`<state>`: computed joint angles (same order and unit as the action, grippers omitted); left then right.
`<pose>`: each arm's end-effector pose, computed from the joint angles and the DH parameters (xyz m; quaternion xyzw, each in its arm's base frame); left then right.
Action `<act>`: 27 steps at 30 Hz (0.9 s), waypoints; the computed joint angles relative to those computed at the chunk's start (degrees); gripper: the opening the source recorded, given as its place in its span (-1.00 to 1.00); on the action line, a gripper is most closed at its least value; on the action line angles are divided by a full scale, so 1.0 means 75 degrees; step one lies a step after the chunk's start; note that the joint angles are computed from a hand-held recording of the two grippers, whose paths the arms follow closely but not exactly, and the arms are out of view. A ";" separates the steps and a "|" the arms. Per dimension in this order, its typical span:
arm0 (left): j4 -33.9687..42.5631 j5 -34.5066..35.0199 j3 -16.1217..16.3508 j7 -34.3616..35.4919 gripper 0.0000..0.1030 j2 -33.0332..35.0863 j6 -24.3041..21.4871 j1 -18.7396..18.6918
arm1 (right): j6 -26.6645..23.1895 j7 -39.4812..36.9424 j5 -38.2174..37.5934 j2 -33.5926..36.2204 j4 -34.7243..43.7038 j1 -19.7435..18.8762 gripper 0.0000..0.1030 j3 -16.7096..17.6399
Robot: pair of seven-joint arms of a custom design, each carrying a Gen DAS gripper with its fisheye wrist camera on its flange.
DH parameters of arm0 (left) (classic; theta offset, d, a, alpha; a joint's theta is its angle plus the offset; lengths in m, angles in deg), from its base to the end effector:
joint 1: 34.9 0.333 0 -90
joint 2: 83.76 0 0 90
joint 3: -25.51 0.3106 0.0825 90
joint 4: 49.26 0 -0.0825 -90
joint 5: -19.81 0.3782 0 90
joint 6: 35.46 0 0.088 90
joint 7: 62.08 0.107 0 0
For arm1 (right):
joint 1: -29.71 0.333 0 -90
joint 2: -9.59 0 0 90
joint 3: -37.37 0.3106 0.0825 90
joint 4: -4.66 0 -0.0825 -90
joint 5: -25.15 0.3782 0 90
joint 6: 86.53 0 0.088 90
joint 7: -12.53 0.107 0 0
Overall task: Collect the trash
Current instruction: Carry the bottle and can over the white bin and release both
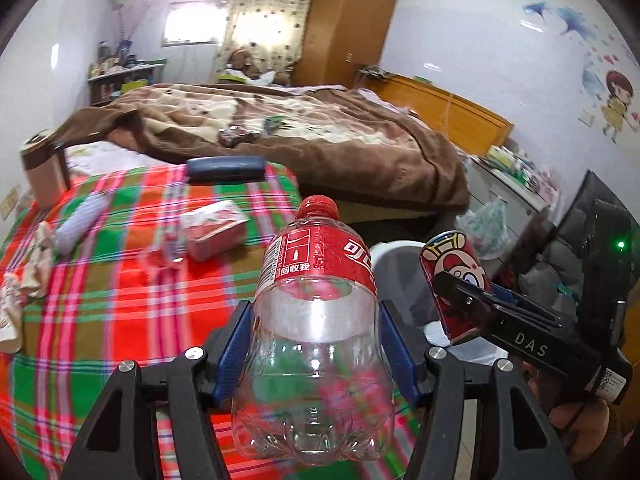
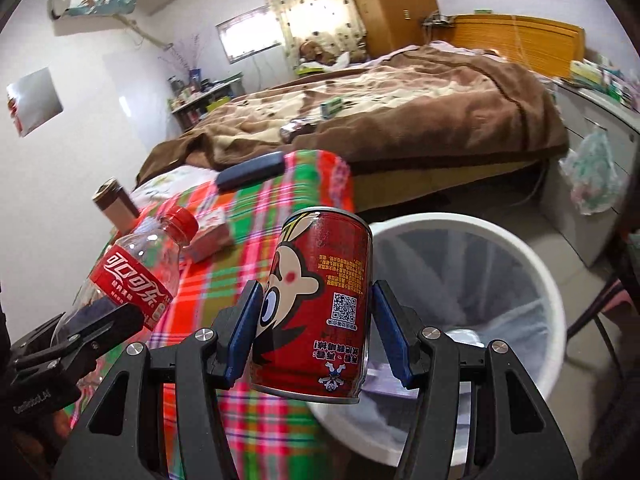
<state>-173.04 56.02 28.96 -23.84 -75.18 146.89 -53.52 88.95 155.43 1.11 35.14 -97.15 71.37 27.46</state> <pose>0.5543 -0.2080 0.4191 -0.6391 0.6449 -0.3677 0.2010 0.5627 0.4060 0.4038 -0.6697 0.6150 -0.1482 0.3889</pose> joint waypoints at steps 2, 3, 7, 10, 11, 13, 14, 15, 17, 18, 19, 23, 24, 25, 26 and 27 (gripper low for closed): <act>0.0211 -0.0493 -0.0495 0.0523 0.21 0.0196 -0.0077 0.0274 | -0.0010 0.0136 -0.0065 -0.0067 -0.0126 0.0060 0.11 -0.0177; 0.0331 -0.0743 -0.0705 0.0804 0.21 0.0308 -0.0113 0.0365 | -0.0040 0.0210 -0.0110 -0.0092 -0.0178 0.0084 0.11 -0.0258; 0.0825 -0.1573 -0.1249 0.1777 0.21 0.0779 -0.0372 0.0529 | -0.0398 0.0456 -0.0423 -0.0181 -0.0313 0.0083 0.11 -0.0411; 0.1172 -0.1900 -0.1268 0.2201 0.21 0.1098 -0.0522 0.0359 | -0.0576 0.0539 -0.0549 -0.0232 -0.0415 -0.0202 0.11 -0.0211; 0.1275 -0.2033 -0.1306 0.2344 0.21 0.1196 -0.0584 0.0323 | -0.0653 0.0499 -0.0547 -0.0253 -0.0450 -0.0334 0.11 -0.0099; 0.1560 -0.2509 -0.1711 0.2875 0.21 0.1475 -0.0749 0.0548 | -0.0763 0.0515 -0.0566 -0.0273 -0.0502 -0.0516 0.11 0.0044; 0.1696 -0.2727 -0.1887 0.3117 0.21 0.1608 -0.0834 0.0646 | -0.0814 0.0483 -0.0550 -0.0268 -0.0510 -0.0619 0.11 0.0135; 0.1805 -0.2886 -0.1962 0.3292 0.21 0.1709 -0.0902 0.0673 | -0.0852 0.0453 -0.0531 -0.0276 -0.0530 -0.0709 0.11 0.0214; 0.2017 -0.3231 -0.2144 0.3632 0.21 0.1907 -0.1010 0.0746 | -0.0902 0.0393 -0.0514 -0.0299 -0.0576 -0.0845 0.11 0.0335; 0.2128 -0.3365 -0.2211 0.3805 0.21 0.2010 -0.1029 0.0757 | -0.0947 0.0355 -0.0500 -0.0288 -0.0560 -0.0898 0.11 0.0386; 0.2211 -0.3432 -0.2128 0.3861 0.21 0.2058 -0.1098 0.0655 | -0.0965 0.0353 -0.0516 -0.0307 -0.0589 -0.0924 0.11 0.0399; 0.2495 -0.3748 -0.2024 0.4158 0.21 0.2244 -0.1241 0.0466 | -0.1119 0.0310 -0.0537 -0.0315 -0.0575 -0.1045 0.12 0.0480; 0.2541 -0.3834 -0.2044 0.4246 0.21 0.2287 -0.1244 0.0472 | -0.1196 0.0262 -0.0494 -0.0295 -0.0539 -0.1102 0.12 0.0530; 0.2584 -0.3916 -0.2060 0.4322 0.21 0.2330 -0.1231 0.0479 | -0.1274 0.0103 -0.0389 -0.0258 -0.0485 -0.1220 0.12 0.0648; 0.2634 -0.3990 -0.2055 0.4368 0.21 0.2367 -0.1258 0.0468 | -0.1317 -0.0050 -0.0298 -0.0234 -0.0463 -0.1313 0.12 0.0746; 0.2667 -0.4047 -0.2033 0.4397 0.21 0.2394 -0.1269 0.0446 | -0.1431 -0.0206 -0.0226 -0.0199 -0.0400 -0.1370 0.12 0.0819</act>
<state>-153.03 25.66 13.72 9.14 -57.22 137.37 -50.18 78.22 153.88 -0.59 33.65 -100.15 61.10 33.60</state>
